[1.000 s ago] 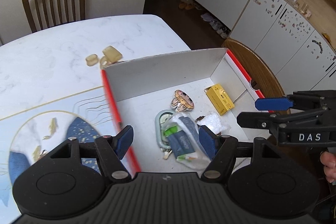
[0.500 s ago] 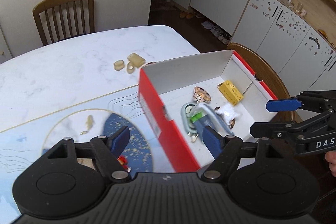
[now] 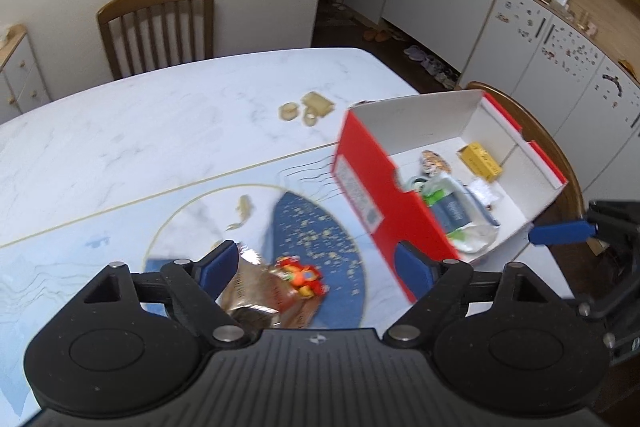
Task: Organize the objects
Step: 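Withdraw both tools from the box back toward the mat, then move the left tool to the gold foil snack bag while the right tool approaches the teal egg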
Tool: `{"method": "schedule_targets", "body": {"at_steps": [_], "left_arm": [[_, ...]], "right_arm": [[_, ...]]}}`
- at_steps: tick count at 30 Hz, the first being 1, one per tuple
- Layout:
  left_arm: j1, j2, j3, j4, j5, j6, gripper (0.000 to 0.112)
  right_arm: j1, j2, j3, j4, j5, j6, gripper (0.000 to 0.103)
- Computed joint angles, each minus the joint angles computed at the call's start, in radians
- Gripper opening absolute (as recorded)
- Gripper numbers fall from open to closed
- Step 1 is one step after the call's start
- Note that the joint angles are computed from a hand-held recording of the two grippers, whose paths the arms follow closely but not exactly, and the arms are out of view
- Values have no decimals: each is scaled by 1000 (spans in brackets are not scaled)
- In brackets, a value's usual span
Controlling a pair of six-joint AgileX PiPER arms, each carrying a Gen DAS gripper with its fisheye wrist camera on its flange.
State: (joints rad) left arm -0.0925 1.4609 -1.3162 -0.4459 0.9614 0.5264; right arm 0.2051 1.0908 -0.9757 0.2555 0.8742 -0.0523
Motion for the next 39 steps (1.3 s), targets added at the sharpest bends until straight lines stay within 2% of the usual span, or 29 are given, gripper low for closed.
{"method": "schedule_targets", "body": {"at_steps": [6,9,11,18,24,29,39], "left_arm": [[104,18,36,-49,-10,88,87],[137,27,52,-72,-29,129,97],[153,38,60,-95,-40,160,100],[172,111,82,-103,-69,208,101],[174,163,84,-102,-85,224,101],[159,192,81,-105,-107,243,101],[137,249,43,-94,-115,223,101]], "right_arm": [[199,31,51,-128,-68,208,88],[269,57,76,-173,-112,283,88],[302,77,92,-205,-138,331,88],[414,171,132,-353,-216,521,85],[422,250,126,-398,-266,639,81],[424,318,99,-378,-274,663,79],[412,390,62,-347,-259,709,63]]}}
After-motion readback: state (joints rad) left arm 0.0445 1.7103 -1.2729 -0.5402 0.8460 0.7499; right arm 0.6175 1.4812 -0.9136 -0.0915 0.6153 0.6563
